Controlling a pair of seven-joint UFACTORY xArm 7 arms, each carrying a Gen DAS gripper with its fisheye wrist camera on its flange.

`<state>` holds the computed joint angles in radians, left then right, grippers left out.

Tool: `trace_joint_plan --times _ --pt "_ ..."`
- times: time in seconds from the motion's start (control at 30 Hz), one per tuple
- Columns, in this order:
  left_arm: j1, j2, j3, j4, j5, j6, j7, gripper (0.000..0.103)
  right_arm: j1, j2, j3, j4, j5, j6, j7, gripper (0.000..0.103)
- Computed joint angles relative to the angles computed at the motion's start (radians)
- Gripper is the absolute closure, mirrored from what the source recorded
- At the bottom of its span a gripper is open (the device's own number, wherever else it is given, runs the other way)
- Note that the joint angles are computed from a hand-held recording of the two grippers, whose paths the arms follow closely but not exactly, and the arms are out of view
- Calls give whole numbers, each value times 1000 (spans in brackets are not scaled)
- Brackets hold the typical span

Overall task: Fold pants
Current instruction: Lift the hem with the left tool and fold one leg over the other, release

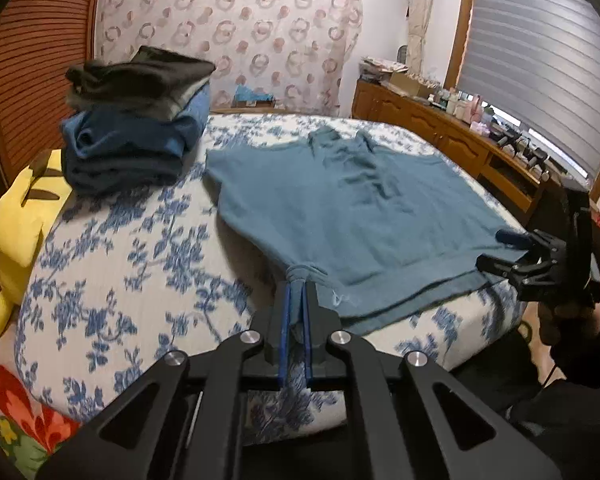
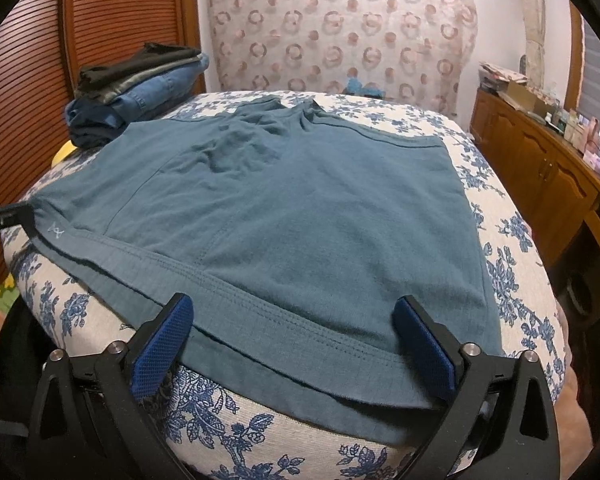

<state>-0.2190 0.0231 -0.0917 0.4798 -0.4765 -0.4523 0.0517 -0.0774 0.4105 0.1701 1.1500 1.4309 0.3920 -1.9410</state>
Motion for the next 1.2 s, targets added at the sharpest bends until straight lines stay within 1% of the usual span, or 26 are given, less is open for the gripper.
trace_joint_plan --times 0.13,0.23,0.3,0.37,0.4,0.47,0.53,0.6,0.67,0.7,0.77,0.83,0.87,0.97,1.03,1.17,1.2 --pt "22 4 11 44 102 26 -47 102 -8 -7 -6 10 -32 30 45 10" --pt "34 20 14 94 186 43 -84 102 -15 -16 -6 11 -38 39 51 18" --pt "27 39 15 138 201 53 -68 102 -18 -22 -9 11 -43 42 52 23" --pt "27 67 15 188 244 68 -72 102 -24 -25 -11 11 -42 51 55 29" --pt "33 75 11 204 276 76 -94 102 -27 -26 -13 11 -44 55 59 30" --pt "65 102 -6 246 377 95 -160 101 -32 -30 -16 10 -45 66 62 36" --pt "78 132 -18 294 440 112 -196 102 -37 -34 -19 9 -44 75 57 39" --pt "111 158 -46 339 515 130 -243 102 -40 -37 -19 9 -25 76 34 45" --pt "128 180 -66 380 564 148 -270 102 -43 -38 -23 13 -9 79 26 51" --pt "131 188 -69 394 580 153 -275 101 -44 -36 -27 17 -6 84 27 54" --pt "143 206 -88 432 612 168 -288 101 -47 -34 -32 24 0 87 25 62" --pt "144 224 -97 469 627 183 -290 101 -53 -33 -38 33 11 89 20 65" --pt "148 234 -105 485 634 188 -291 101 -56 -31 -41 38 13 93 22 67" --pt "217 268 -192 546 682 217 -309 101 -64 -26 -46 52 22 92 17 70" --pt "223 291 -212 581 690 233 -301 101 -69 -22 -50 61 24 90 20 70" --pt "267 334 -295 648 695 270 -272 101 -84 -13 -54 77 30 91 31 70" --pt "267 344 -301 663 689 279 -260 101 -88 -9 -56 84 26 94 38 70"
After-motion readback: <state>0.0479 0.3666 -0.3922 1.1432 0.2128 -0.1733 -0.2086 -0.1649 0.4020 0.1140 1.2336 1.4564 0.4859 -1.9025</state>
